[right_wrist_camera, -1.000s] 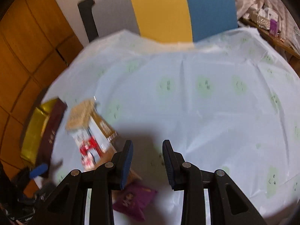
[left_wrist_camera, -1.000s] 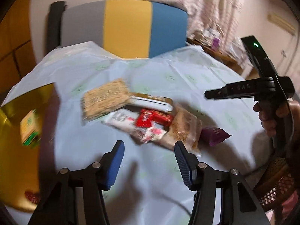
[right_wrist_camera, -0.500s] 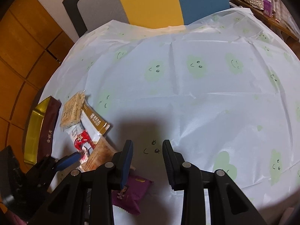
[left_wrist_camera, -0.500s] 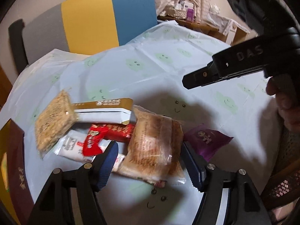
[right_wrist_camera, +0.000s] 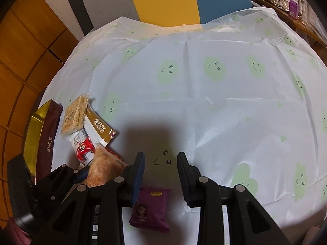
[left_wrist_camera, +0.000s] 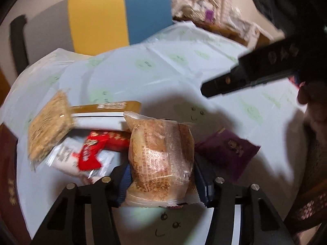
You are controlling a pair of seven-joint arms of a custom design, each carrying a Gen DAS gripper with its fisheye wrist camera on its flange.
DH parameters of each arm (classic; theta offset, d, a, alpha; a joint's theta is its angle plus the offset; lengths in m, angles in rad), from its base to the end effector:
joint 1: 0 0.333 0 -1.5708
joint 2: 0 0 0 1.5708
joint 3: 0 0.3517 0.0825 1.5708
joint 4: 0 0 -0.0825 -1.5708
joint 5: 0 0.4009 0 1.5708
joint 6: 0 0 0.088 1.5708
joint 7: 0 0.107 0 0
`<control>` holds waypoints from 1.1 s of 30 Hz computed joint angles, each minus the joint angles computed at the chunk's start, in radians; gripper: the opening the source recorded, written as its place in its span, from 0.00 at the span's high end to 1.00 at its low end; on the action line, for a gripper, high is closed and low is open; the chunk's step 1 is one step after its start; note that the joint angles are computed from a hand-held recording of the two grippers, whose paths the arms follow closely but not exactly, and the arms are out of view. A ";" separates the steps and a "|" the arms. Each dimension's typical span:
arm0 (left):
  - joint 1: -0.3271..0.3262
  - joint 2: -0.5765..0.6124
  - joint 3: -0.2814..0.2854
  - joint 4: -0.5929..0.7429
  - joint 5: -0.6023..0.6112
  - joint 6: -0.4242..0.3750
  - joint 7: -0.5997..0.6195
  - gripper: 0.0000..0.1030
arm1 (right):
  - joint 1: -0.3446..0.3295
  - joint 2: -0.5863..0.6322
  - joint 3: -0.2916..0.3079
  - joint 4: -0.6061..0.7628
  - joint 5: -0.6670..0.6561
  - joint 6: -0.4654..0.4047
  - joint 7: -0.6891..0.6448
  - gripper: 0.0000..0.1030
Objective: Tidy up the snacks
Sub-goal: 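Grasp the clear pastry bag with the left gripper while the right gripper grasps the purple snack pack, then drop the pastry bag into the gold tray while the right gripper holds the purple pack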
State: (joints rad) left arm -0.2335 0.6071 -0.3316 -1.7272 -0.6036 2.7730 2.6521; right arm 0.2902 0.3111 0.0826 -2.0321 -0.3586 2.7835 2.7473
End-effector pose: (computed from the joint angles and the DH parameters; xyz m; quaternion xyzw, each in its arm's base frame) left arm 0.6522 -0.3409 0.3070 -0.2557 0.9120 -0.3168 0.0505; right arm 0.6047 0.2499 0.3616 -0.4940 0.8376 -0.0882 0.2161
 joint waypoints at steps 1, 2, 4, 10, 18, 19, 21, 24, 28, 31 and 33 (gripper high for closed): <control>0.025 -0.008 -0.022 -0.011 -0.032 0.004 0.013 0.47 | -0.004 0.001 0.004 0.001 0.006 0.001 -0.008 0.68; 0.044 -0.016 -0.038 -0.022 -0.061 0.008 0.023 0.47 | -0.006 0.002 0.007 0.002 0.012 -0.001 -0.015 0.68; 0.080 -0.032 -0.066 -0.040 -0.121 0.014 0.052 0.47 | -0.013 0.005 0.015 0.003 0.027 -0.002 -0.033 0.68; 0.161 -0.098 -0.124 -0.114 -0.328 0.056 0.207 0.47 | -0.054 0.033 0.078 0.031 0.137 -0.019 -0.191 0.66; 0.163 -0.141 -0.076 -0.164 -0.489 0.139 0.281 0.47 | -0.043 0.052 0.097 0.062 0.210 -0.086 -0.305 0.62; 0.159 -0.139 -0.063 -0.166 -0.488 0.151 0.268 0.47 | -0.032 0.056 0.090 0.073 0.203 -0.106 -0.306 0.62; 0.143 -0.132 -0.034 -0.167 -0.458 0.160 0.220 0.47 | -0.019 0.063 0.084 0.084 0.198 -0.125 -0.311 0.62; 0.134 -0.122 -0.002 -0.172 -0.407 0.168 0.138 0.47 | -0.006 0.076 0.080 0.105 0.197 -0.170 -0.322 0.62; 0.163 -0.121 -0.021 -0.193 -0.393 0.193 0.116 0.47 | 0.014 0.092 0.070 0.131 0.185 -0.227 -0.322 0.62; 0.178 -0.116 -0.044 -0.199 -0.398 0.223 0.139 0.47 | 0.019 0.102 0.068 0.144 0.187 -0.263 -0.327 0.62; 0.170 -0.107 -0.034 -0.195 -0.376 0.221 0.110 0.47 | 0.026 0.113 0.065 0.157 0.179 -0.283 -0.329 0.62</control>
